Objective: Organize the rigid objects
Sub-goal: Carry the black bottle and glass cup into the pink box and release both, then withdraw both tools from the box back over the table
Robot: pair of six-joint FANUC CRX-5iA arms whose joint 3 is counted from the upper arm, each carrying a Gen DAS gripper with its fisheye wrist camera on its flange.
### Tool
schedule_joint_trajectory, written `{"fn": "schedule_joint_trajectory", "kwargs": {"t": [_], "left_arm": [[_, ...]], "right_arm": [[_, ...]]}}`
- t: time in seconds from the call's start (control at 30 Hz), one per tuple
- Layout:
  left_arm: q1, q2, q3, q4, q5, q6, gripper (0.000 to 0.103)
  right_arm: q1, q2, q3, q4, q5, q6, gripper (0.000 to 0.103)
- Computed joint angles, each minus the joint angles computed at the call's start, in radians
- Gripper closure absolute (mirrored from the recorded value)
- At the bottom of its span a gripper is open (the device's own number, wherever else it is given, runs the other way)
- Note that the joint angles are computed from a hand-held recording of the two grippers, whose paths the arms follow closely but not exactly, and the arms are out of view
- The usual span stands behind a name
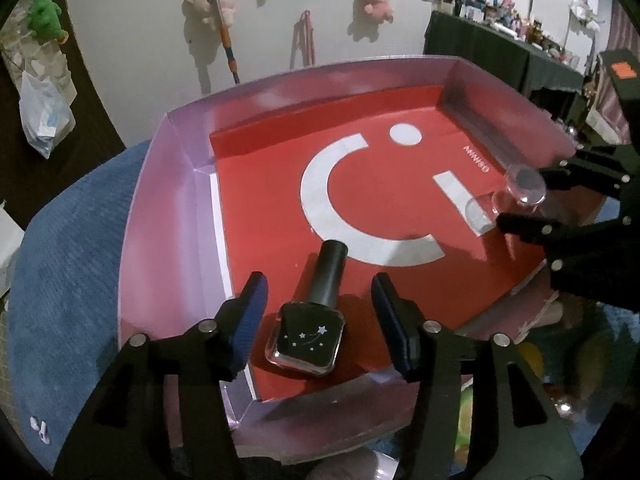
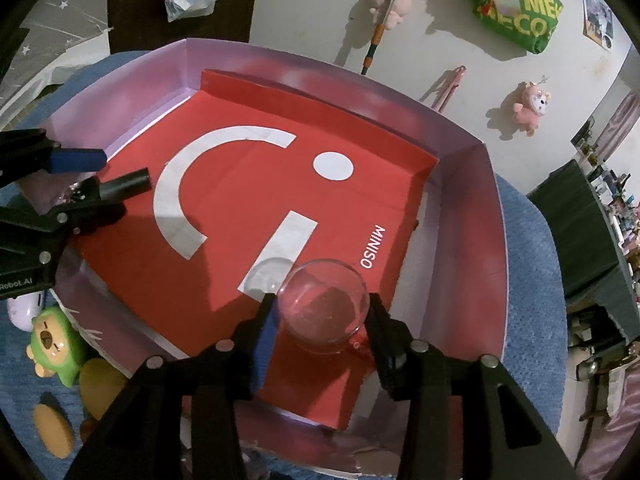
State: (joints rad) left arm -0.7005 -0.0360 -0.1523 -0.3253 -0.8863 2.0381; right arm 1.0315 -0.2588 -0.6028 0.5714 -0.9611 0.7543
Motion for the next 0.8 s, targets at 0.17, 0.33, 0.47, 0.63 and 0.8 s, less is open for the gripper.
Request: {"fn": "schedule_joint_trajectory", "kwargs": {"t": [0.17,0.33,0.47,0.63,0.8], "left_arm": [[-0.023,-0.038,-0.006,-0.039,0.015,0.048,0.033],[-0.048,-0.085,-0.015,-0.091,0.029,0.114,0.028],[-0.083,-0.137,-0.029,-0.140,0.036,0.180,0.028],[-0.165,-0.196,-0.035,-0.240,0.026,0.296,0.017],[-0.346,-0.231,-0.020,-0.468,-0.078,0.515,0.009]], "right_arm": [[0.011,-0.023,-0.007,0.003,0.010,-0.021,0.045],[0.048,-0.072,-0.042,0.078,-0.009,-0.092,0.026],[0.072,-0.133,-0.058,0.102,-0.024,-0.145,0.025],[0.152,-0.248,-0.107,0.190,-0.056,-0.267,0.010],[0.310,-0.378,-0.180,0.343,-0.156,-0.451,0.000]]}}
